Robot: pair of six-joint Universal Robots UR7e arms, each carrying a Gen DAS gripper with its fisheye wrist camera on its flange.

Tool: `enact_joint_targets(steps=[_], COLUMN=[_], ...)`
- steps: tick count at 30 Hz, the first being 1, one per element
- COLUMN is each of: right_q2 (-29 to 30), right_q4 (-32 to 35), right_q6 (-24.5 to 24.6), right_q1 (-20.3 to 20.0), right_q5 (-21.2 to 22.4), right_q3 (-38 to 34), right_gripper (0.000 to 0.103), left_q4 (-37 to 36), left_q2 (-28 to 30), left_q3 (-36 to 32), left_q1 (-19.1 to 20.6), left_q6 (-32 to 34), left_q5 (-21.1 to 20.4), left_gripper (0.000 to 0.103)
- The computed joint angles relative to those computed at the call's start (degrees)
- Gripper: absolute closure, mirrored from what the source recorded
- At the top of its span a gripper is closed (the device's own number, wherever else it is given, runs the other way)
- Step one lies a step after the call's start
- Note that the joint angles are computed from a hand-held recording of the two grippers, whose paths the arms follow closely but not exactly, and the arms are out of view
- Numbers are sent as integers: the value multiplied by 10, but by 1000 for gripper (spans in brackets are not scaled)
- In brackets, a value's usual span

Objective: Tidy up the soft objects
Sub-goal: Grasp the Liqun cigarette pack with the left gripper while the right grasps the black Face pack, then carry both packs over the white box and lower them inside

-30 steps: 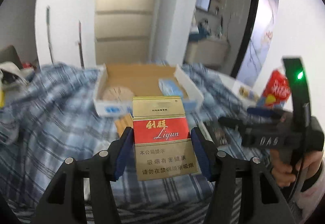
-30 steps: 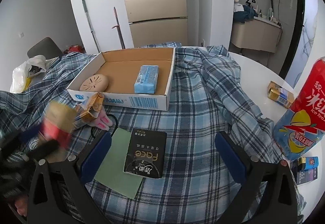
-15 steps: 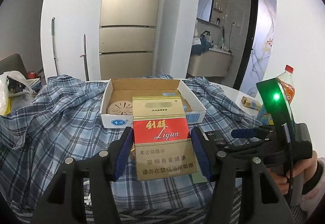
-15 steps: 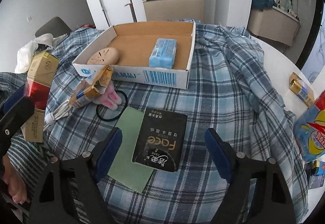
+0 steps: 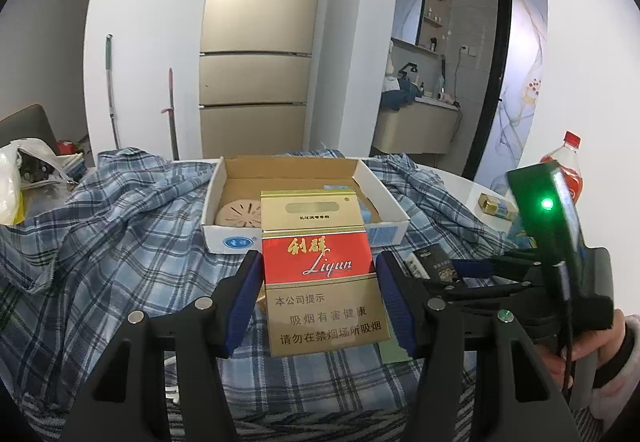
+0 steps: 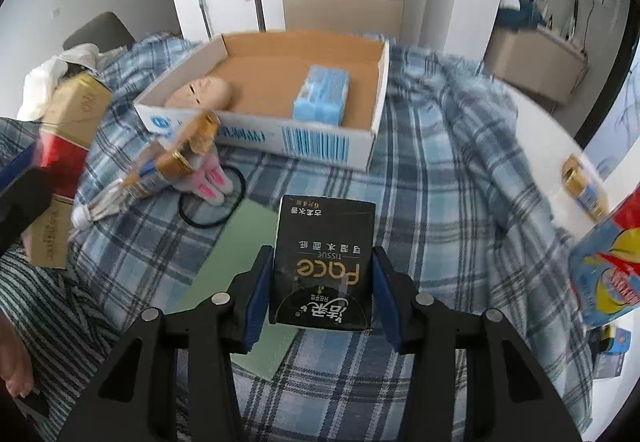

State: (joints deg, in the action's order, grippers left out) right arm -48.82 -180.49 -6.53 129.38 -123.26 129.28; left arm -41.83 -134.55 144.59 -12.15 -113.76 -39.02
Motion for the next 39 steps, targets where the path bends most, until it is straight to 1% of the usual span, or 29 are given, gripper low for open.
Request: enact_joint_targets(steps=[3, 5, 8, 10, 15, 17, 18, 20, 21, 22, 26, 29, 31, 32, 33, 35, 36, 37, 38, 39], right_q2=[-2, -5, -6, -5, 8, 15, 17, 33, 35, 31, 20, 2, -5, -7, -10, -20, -23, -27, -27, -23], right_q4=[-42, -54, -71, -91, -161, -191, -205, -236, -246, -246, -251, -241, -235, -238, -240, -230, -221, -212, -205, -196], right_q6=[-11, -15, -24, -38, -79, -91, -96, -106, -110, -113, -116, -117, -122, -126, -130, -132, -129, -124, -119, -110], right_q1=[6, 8, 10, 17, 36, 44, 48, 62, 66, 68, 83, 93, 103, 109, 115, 124, 126, 128, 131, 135], right_q5=[1, 7, 9, 9, 7, 0, -6, -44, -48, -43, -46, -38, -46, -52, -52, -48, -48, -45, -47, -63], right_q3=[10, 13, 16, 19, 24, 25, 25, 18, 17, 18, 12, 5, -4, -9, -15, -31, -41, -54, -68, -87], right_gripper=[57, 57, 57, 57, 57, 57, 57, 57, 57, 57, 57, 57, 57, 57, 57, 57, 57, 57, 57, 57], left_q4=[22, 32, 35, 36, 62, 74, 90, 104, 117, 124, 162, 187, 200, 221, 231, 238, 229, 207, 198, 189], left_q2=[5, 12, 15, 14, 16, 31, 50, 65, 67, 69, 92, 114, 126, 136, 144, 166, 175, 180, 189, 198], left_q3=[-4, -5, -6, -7, -13, -17, -21, -29, -36, -39, -64, -87, -106, -120, -131, -155, -163, -178, -190, -202], left_q1=[-19, -29, -32, -31, -52, -60, -65, -69, -76, -79, -83, -74, -64, -62, -55, -30, -16, 5, 22, 38], left_q6=[-20, -30, -34, -36, -57, -72, -89, -102, -115, -122, -148, -153, -150, -167, -171, -163, -146, -114, -106, -95], left_q5=[-6, -8, -10, -11, -19, -19, -21, -20, -20, -21, -12, 8, 28, 39, 51, 80, 93, 116, 132, 147], left_gripper=[42, 43, 42, 42, 42, 42, 42, 42, 42, 42, 42, 42, 42, 42, 42, 42, 42, 42, 42, 42])
